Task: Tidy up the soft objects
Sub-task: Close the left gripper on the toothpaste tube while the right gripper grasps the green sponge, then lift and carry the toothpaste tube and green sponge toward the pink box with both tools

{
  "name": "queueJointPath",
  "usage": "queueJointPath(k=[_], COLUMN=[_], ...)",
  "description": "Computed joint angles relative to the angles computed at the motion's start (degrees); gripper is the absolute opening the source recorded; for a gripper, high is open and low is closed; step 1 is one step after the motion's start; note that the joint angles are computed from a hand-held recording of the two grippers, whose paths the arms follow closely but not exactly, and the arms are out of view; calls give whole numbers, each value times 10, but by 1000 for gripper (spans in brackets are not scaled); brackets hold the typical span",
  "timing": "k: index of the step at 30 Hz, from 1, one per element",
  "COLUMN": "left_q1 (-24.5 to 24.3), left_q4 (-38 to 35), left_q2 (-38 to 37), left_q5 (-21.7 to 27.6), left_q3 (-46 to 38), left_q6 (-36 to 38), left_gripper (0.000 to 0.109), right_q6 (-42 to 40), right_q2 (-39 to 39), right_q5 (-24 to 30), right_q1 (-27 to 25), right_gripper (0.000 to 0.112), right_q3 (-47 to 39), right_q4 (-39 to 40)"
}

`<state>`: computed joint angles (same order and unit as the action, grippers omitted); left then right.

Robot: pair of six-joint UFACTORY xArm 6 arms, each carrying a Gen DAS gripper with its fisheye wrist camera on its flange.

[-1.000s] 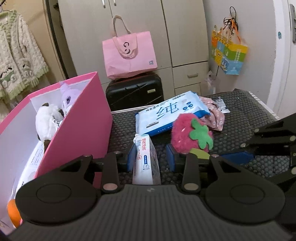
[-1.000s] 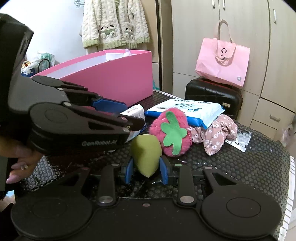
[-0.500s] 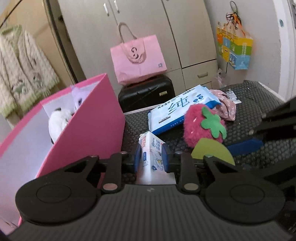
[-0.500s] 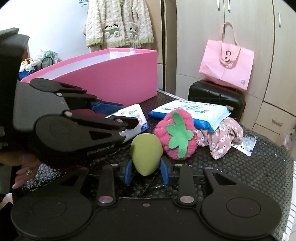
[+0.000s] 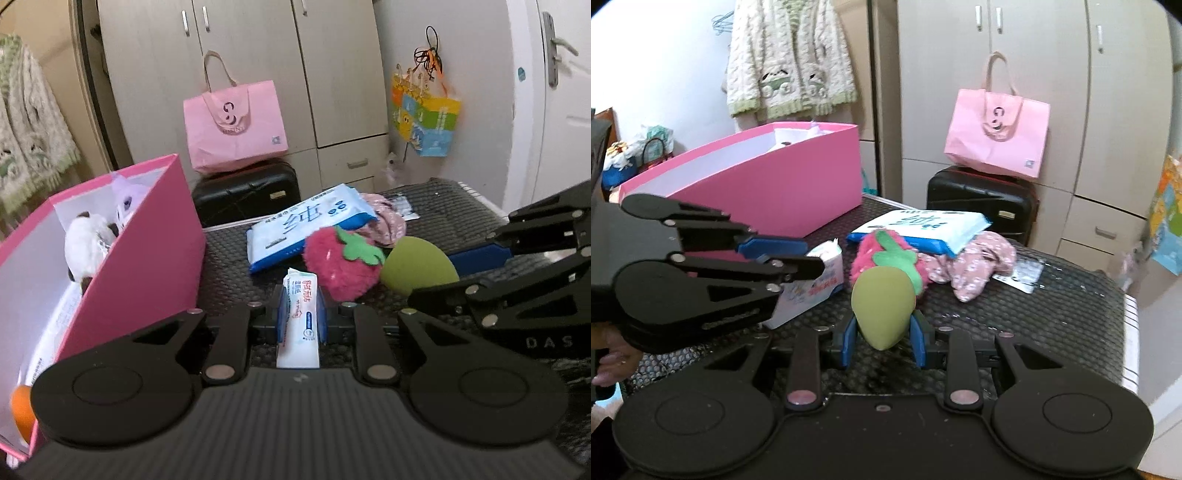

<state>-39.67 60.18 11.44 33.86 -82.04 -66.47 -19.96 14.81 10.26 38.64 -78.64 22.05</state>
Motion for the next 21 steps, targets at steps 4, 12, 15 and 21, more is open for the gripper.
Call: queueJointPath(k=[4, 12, 15, 21], left_q1=[0, -4, -7, 7], left_q4=[-8, -14, -22, -62], left_q2=[2, -16, -29, -51], left_q5=[0, -11, -29, -83], left_q3=[-3, 25, 42, 72], left_q6=[5, 14, 33, 53], left_gripper=[21, 31, 31, 33], right_q6=[-7, -26, -28, -31], right_q2=[-8, -9, -9, -13], right_q5=[-1, -5, -6, -12], right_q1=[-5, -5, -5, -4], right_gripper=[35, 35, 35, 35], right_q3=[10, 17, 17, 23], right_q4=[18, 46, 52, 60])
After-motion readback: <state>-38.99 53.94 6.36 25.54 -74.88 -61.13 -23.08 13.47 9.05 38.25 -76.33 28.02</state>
